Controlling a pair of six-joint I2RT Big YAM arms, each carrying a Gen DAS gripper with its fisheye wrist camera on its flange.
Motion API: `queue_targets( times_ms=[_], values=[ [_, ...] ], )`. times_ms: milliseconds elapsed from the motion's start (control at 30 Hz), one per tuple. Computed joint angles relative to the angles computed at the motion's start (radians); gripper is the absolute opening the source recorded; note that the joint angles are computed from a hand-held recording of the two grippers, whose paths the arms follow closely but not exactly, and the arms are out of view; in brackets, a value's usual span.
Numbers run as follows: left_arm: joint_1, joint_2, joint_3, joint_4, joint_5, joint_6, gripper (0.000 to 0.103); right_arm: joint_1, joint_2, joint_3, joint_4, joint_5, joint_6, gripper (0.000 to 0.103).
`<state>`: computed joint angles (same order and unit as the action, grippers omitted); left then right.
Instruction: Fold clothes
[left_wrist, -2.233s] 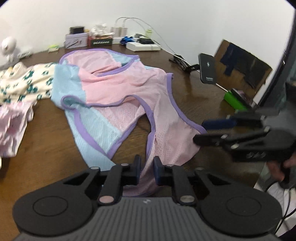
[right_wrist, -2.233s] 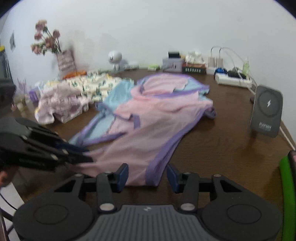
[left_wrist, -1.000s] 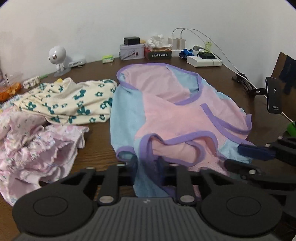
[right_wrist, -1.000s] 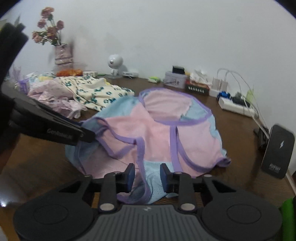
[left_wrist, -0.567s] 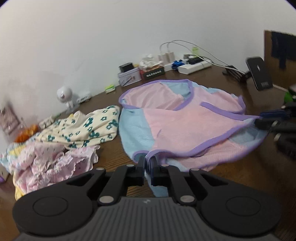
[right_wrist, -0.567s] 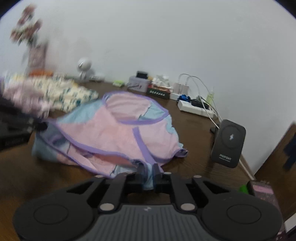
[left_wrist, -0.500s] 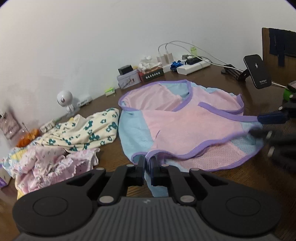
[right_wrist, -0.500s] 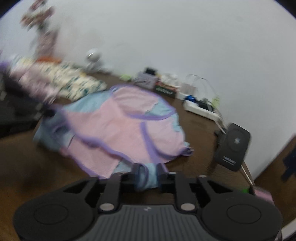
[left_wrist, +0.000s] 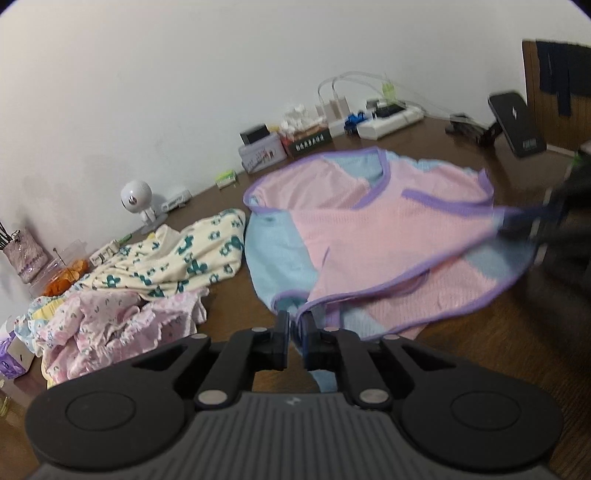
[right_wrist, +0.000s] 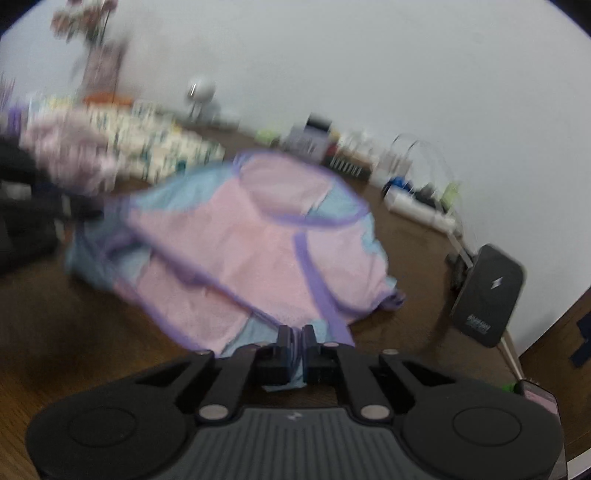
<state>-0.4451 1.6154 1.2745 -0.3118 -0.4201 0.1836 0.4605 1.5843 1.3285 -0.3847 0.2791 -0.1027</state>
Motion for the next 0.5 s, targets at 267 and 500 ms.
queue_targets(
  times_ms=[267,500],
  values=[
    [-0.012,0.041,0.032,-0.068,-0.09,-0.014,0.04,-0.035,-0.117,-0.13,0.147,-0.086,0.175,0.004],
    [-0.044,0.041,0.031,-0.085,-0.175,0.002,0.015,-0.052,-0.122,-0.169,0.114,-0.099,0.189,0.004]
  ],
)
